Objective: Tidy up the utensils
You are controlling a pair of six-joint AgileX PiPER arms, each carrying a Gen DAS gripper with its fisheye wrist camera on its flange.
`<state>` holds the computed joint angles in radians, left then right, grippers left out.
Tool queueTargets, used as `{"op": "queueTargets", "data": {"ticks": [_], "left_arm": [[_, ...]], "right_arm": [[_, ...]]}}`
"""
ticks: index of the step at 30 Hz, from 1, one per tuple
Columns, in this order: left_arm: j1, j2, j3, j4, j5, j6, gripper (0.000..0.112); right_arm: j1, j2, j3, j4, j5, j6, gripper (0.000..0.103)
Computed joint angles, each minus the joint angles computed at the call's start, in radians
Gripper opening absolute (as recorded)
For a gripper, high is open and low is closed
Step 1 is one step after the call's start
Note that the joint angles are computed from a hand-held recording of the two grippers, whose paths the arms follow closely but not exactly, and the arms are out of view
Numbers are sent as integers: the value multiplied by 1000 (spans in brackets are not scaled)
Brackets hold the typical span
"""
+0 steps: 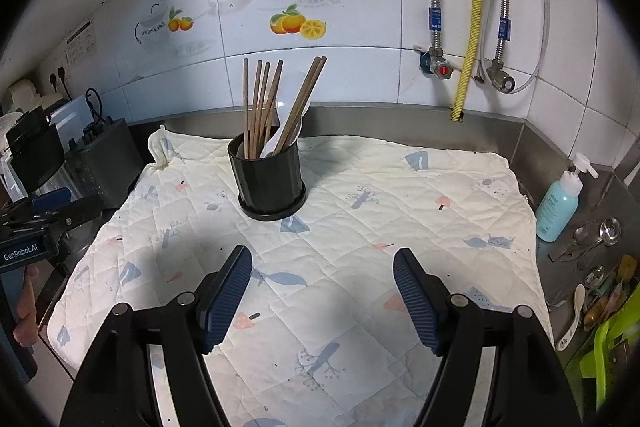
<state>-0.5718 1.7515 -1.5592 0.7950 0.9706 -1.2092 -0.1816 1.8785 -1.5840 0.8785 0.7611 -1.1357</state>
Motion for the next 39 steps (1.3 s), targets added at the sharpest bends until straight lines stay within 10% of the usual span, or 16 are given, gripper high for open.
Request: {"op": "queueTargets", "data": {"ticks": [39], "left_arm": [[-39,0,35,13,45,-18,103]], "right_arm": [[-37,-16,20,29,22,-41,81]]}}
